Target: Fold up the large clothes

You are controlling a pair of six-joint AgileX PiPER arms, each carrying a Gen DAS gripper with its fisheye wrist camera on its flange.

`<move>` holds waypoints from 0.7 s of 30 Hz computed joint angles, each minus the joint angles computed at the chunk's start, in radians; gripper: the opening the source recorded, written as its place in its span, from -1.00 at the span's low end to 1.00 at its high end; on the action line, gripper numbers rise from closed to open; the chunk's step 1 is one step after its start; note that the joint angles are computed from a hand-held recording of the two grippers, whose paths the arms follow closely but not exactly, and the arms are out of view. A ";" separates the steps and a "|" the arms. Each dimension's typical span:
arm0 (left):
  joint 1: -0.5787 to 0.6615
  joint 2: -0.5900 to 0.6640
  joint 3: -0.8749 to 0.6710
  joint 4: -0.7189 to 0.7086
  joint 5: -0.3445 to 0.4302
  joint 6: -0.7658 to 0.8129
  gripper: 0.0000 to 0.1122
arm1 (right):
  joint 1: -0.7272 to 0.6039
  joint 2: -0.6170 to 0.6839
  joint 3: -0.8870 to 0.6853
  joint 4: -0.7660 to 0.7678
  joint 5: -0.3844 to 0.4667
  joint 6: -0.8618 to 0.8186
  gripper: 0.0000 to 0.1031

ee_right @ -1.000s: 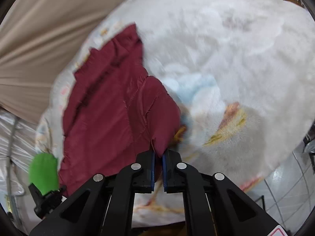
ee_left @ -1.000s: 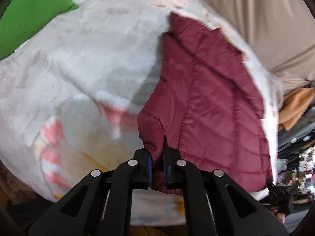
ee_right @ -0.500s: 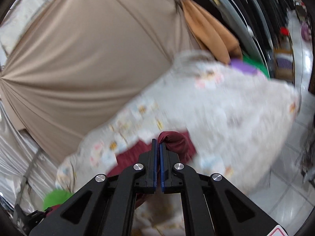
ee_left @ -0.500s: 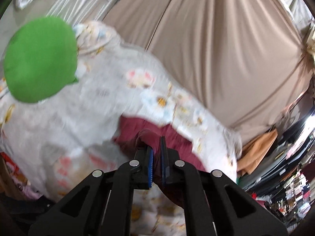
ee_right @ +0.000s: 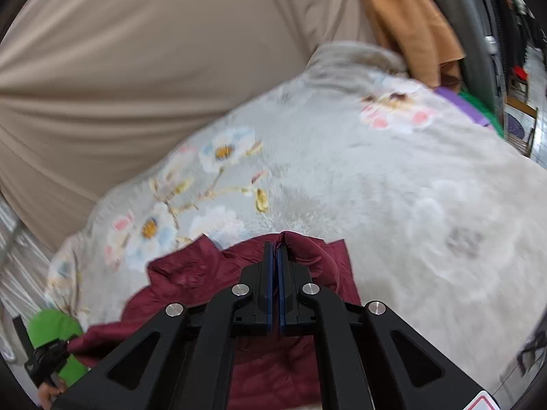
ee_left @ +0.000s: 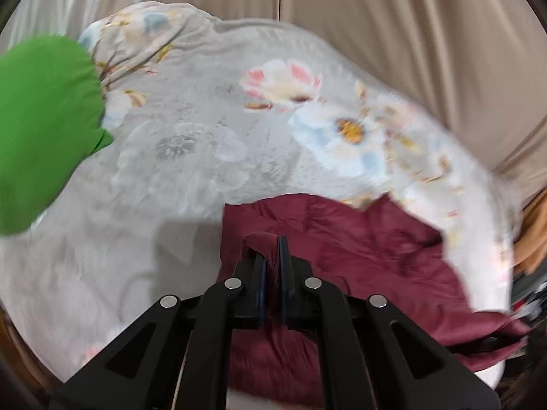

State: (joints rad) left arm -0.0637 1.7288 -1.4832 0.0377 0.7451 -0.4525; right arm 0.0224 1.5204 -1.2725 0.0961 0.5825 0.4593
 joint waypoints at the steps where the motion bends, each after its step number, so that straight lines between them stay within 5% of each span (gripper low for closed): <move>1: -0.019 0.067 -0.056 0.048 0.011 -0.031 -0.90 | -0.007 0.060 -0.039 0.022 -0.004 -0.024 -0.96; 11: -0.069 0.468 -0.494 0.172 0.231 -0.116 -0.86 | -0.007 0.450 -0.356 0.015 0.080 -0.045 -0.96; 16: -0.081 0.552 -0.587 0.185 0.262 -0.126 -0.80 | -0.020 0.540 -0.427 0.036 0.104 -0.041 -0.90; 21: -0.040 0.543 -0.629 0.089 0.269 -0.099 -0.63 | -0.049 0.368 -0.256 0.014 -0.086 0.063 -0.61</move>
